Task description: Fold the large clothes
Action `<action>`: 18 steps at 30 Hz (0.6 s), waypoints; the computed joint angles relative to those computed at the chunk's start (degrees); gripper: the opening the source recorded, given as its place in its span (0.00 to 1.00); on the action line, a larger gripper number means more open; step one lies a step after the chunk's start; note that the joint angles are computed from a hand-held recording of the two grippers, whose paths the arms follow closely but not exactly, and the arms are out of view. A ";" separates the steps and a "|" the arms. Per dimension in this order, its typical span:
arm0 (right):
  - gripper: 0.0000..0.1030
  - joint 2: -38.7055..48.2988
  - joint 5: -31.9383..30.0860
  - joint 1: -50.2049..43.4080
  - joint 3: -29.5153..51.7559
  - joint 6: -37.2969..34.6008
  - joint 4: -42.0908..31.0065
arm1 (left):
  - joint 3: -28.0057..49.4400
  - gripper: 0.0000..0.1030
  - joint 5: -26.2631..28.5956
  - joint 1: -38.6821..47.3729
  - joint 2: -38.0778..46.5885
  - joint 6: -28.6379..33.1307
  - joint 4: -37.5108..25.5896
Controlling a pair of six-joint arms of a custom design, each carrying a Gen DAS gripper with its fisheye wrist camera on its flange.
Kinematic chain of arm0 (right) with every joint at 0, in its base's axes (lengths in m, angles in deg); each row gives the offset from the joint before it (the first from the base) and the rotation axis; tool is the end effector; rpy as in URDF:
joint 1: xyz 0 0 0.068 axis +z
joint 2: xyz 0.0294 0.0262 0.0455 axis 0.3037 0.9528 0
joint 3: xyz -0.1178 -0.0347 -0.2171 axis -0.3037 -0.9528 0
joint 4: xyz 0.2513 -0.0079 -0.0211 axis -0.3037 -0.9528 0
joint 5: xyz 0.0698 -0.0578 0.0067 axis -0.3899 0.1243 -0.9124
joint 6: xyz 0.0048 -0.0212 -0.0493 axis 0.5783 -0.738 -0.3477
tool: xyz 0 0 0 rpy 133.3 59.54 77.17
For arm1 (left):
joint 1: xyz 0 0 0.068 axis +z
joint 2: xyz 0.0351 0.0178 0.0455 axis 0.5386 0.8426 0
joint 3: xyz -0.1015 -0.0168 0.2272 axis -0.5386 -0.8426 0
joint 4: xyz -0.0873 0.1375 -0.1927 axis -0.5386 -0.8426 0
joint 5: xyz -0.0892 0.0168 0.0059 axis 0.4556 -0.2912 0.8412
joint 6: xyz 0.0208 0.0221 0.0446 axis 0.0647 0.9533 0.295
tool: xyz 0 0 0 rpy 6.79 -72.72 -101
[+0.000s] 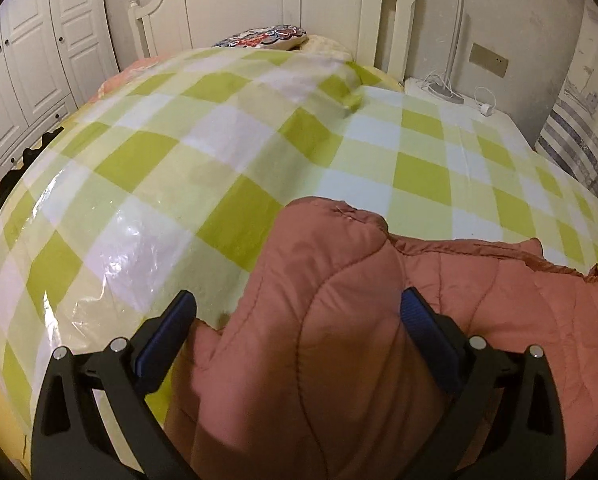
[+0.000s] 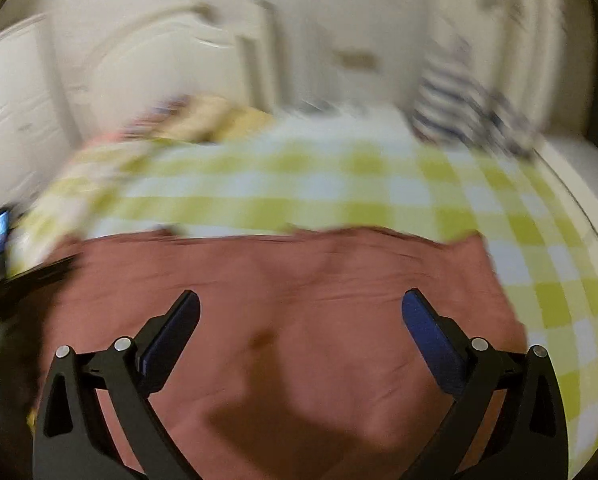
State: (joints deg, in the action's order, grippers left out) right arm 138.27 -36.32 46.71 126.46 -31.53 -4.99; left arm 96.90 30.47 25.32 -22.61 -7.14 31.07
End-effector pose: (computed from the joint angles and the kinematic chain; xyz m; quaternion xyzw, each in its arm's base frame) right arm 0.2317 0.1317 0.2014 -0.2055 0.8857 0.1552 0.3862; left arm 0.1527 -0.0034 0.1667 -0.3001 0.8976 0.1162 0.3013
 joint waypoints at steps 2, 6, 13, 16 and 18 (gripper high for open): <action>0.95 -6.26 3.62 8.47 -4.50 -2.06 -0.34 | -0.34 0.98 -0.39 0.40 0.39 0.62 1.15; 0.96 3.22 7.91 15.93 -6.84 -1.61 5.15 | -0.57 0.98 -5.19 -4.40 -2.90 -2.92 -3.33; 0.95 -3.85 4.89 11.35 -9.61 1.20 4.54 | -0.53 0.98 -6.06 -4.99 -3.63 -3.27 -3.60; 0.95 -9.96 2.33 3.09 -12.55 2.18 4.07 | -0.79 0.98 -6.73 -5.66 -4.48 -3.52 -3.82; 0.95 -8.23 2.43 -3.19 -12.66 2.09 4.37 | -0.89 0.98 -7.03 -5.95 -4.84 -3.48 -3.84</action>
State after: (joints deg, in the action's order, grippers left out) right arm 130.04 -33.89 43.52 113.80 -29.45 -0.62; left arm 96.02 23.44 19.37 -27.45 -10.63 27.23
